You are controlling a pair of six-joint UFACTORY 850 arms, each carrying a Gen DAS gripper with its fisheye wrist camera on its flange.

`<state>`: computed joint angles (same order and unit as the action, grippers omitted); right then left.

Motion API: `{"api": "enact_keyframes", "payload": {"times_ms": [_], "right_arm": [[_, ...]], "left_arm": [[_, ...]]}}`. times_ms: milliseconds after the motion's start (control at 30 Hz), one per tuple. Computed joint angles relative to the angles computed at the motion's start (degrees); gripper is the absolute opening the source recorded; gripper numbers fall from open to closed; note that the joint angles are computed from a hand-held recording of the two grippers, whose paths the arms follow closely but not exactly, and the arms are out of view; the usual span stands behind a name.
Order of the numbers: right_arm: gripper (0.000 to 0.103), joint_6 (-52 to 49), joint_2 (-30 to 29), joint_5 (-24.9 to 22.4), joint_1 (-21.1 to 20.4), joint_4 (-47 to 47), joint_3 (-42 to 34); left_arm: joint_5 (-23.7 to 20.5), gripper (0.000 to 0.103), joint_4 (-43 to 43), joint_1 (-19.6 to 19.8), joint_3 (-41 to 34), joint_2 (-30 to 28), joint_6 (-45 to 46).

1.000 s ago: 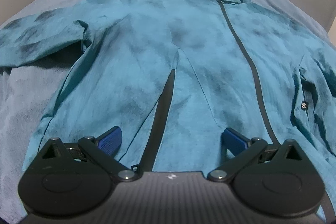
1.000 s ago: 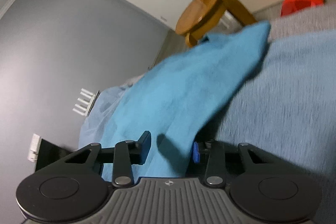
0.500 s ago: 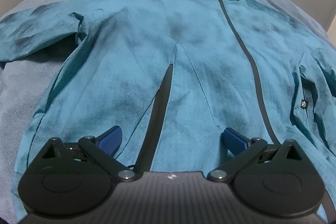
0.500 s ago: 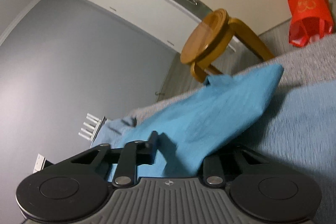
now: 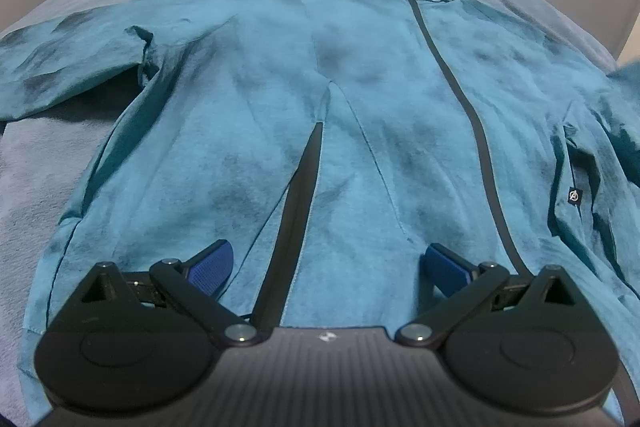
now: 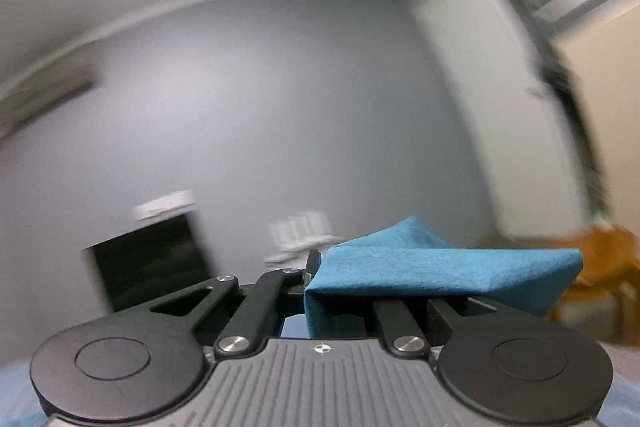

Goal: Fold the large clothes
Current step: 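Grasp the side edge and sleeve of the teal jacket with the right tool, then fold the held side over the jacket body toward the zipper, open right tool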

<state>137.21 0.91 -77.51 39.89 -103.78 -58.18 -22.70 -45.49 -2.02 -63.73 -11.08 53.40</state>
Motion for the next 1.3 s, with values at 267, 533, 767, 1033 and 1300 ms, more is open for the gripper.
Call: {"api": "enact_keyframes", "payload": {"times_ms": [267, 533, 767, 1033, 1300], "right_arm": [[0.004, -15.74, -16.32, 24.1, 2.17, -0.19, -16.27], [0.018, -25.04, -27.88, 36.22, 3.51, 16.05, -24.44], [0.074, -4.6, -23.56, 35.15, 4.25, 16.2, -19.15], [0.014, 21.56, -17.75, 35.37, 1.54, 14.39, -13.13], [0.005, -20.73, -32.82, 27.92, 4.88, 14.15, -40.17]], "left_arm": [[-0.54, 0.103, -2.75, 0.42, 0.47, 0.23, 2.83], [-0.91, 0.103, -3.08, 0.49, 0.39, 0.07, 3.4], [-1.29, 0.103, -4.04, 0.71, 0.3, -0.07, 4.19], [-1.67, 0.103, -5.72, 0.98, 0.38, -0.27, 5.69], [-2.63, 0.103, -7.97, 1.61, 0.46, -0.51, 7.82]]}}
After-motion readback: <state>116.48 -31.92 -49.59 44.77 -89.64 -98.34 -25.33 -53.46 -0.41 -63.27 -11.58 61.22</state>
